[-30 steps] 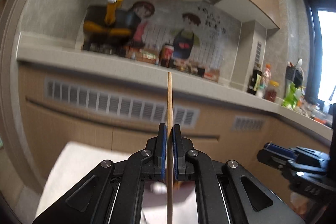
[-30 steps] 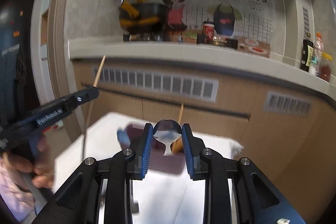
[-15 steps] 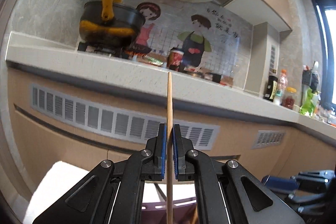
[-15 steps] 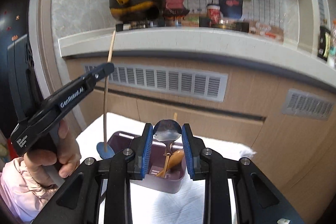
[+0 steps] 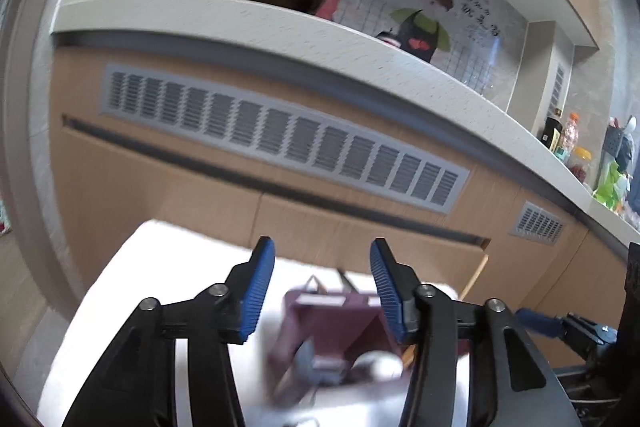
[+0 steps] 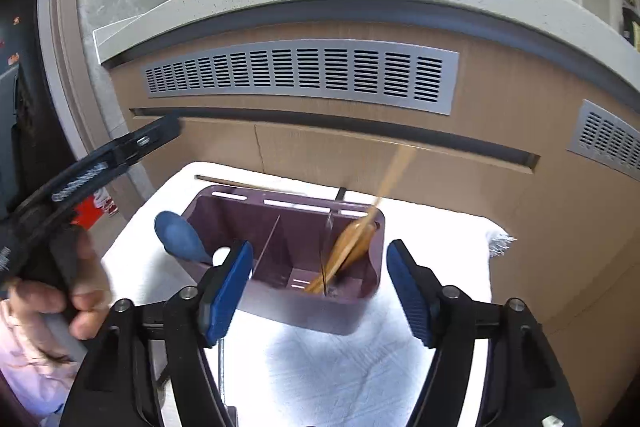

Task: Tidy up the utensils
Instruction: 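Carry both held utensils over the caddy and open both tools, then grasp the dark long-handled spoon with the left tool while the right tool grasps the small metal shovel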

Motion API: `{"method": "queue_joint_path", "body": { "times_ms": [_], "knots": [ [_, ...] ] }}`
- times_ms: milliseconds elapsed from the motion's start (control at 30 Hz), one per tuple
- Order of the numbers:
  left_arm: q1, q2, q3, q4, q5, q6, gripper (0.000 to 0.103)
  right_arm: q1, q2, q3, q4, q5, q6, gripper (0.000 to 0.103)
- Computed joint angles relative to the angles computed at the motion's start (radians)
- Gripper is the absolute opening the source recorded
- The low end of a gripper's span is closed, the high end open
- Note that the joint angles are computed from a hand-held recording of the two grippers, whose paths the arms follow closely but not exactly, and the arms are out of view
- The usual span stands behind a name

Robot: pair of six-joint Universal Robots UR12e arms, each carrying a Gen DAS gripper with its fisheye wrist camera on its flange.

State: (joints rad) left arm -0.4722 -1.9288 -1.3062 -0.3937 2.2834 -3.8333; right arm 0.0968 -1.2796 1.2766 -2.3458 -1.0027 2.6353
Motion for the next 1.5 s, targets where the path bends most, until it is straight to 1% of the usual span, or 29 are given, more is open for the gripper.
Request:
{"method": "queue_joint_path", "body": {
  "times_ms": [33, 67, 133, 200, 267, 333, 367, 533, 600, 667, 700, 767, 800, 833, 1000, 1033, 1067, 1133, 1167, 1233, 1300, 1433, 1500],
  "knots": [
    [-0.004, 0.012, -0.014, -0.011, 0.001, -0.012, 0.052, 0.001, -0.006, 0.014, -0.026, -0.009, 0.0, 0.082],
    [-0.008, 0.025, -0.031, -0.029, 0.003, -0.026, 0.052, 0.002, -0.016, 0.033, -0.052, -0.019, -0.003, 0.084],
    [-0.016, 0.047, -0.056, -0.061, 0.012, -0.055, 0.053, 0.004, -0.033, 0.057, -0.067, -0.04, -0.022, 0.084],
    [-0.021, 0.073, -0.088, -0.088, 0.003, -0.098, 0.055, 0.002, -0.048, 0.073, -0.051, -0.04, -0.037, 0.084],
    [-0.027, 0.095, -0.114, -0.13, -0.001, -0.145, 0.061, -0.002, -0.061, 0.088, -0.032, -0.037, -0.041, 0.085],
    [-0.03, 0.116, -0.137, -0.18, -0.014, -0.19, 0.062, -0.003, -0.072, 0.104, -0.021, -0.043, -0.047, 0.093],
    [-0.032, 0.128, -0.151, -0.208, -0.036, -0.209, 0.062, -0.003, -0.078, 0.116, -0.016, -0.046, -0.054, 0.093],
    [-0.046, 0.162, -0.197, -0.318, -0.124, -0.251, 0.062, 0.006, -0.108, 0.174, 0.047, -0.097, -0.137, 0.093],
    [-0.055, 0.17, -0.217, -0.323, -0.161, -0.24, 0.062, 0.002, -0.121, 0.194, 0.097, -0.088, -0.152, 0.093],
    [-0.067, 0.174, -0.23, -0.338, -0.178, -0.222, 0.062, -0.006, -0.139, 0.221, 0.158, -0.064, -0.158, 0.093],
    [-0.074, 0.174, -0.231, -0.357, -0.175, -0.219, 0.062, -0.007, -0.145, 0.231, 0.185, -0.057, -0.163, 0.092],
    [-0.085, 0.175, -0.234, -0.385, -0.161, -0.224, 0.062, -0.007, -0.159, 0.254, 0.223, -0.049, -0.189, 0.077],
    [-0.089, 0.176, -0.238, -0.392, -0.157, -0.233, 0.062, -0.004, -0.164, 0.263, 0.234, -0.053, -0.206, 0.064],
    [-0.092, 0.179, -0.243, -0.393, -0.159, -0.241, 0.062, -0.001, -0.166, 0.268, 0.239, -0.056, -0.217, 0.059],
    [-0.099, 0.188, -0.254, -0.4, -0.177, -0.251, 0.062, 0.015, -0.169, 0.288, 0.23, -0.068, -0.228, 0.058],
    [-0.102, 0.189, -0.256, -0.403, -0.182, -0.25, 0.062, 0.018, -0.168, 0.29, 0.223, -0.075, -0.229, 0.054],
    [-0.1, 0.188, -0.253, -0.407, -0.191, -0.245, 0.062, 0.023, -0.167, 0.291, 0.215, -0.09, -0.231, 0.046],
    [-0.101, 0.187, -0.253, -0.413, -0.203, -0.242, 0.062, 0.032, -0.165, 0.294, 0.207, -0.116, -0.236, 0.039],
    [-0.102, 0.186, -0.251, -0.415, -0.211, -0.241, 0.062, 0.034, -0.163, 0.294, 0.209, -0.119, -0.232, 0.037],
    [-0.103, 0.183, -0.248, -0.417, -0.224, -0.235, 0.063, 0.031, -0.165, 0.295, 0.204, -0.115, -0.225, 0.031],
    [-0.106, 0.177, -0.24, -0.423, -0.235, -0.227, 0.064, 0.025, -0.168, 0.293, 0.197, -0.109, -0.224, 0.031],
    [-0.108, 0.16, -0.214, -0.448, -0.264, -0.206, 0.065, 0.007, -0.184, 0.292, 0.125, -0.089, -0.203, 0.03],
    [-0.108, 0.15, -0.2, -0.459, -0.272, -0.197, 0.065, -0.006, -0.189, 0.281, 0.085, -0.057, -0.171, 0.029]
  ]
}}
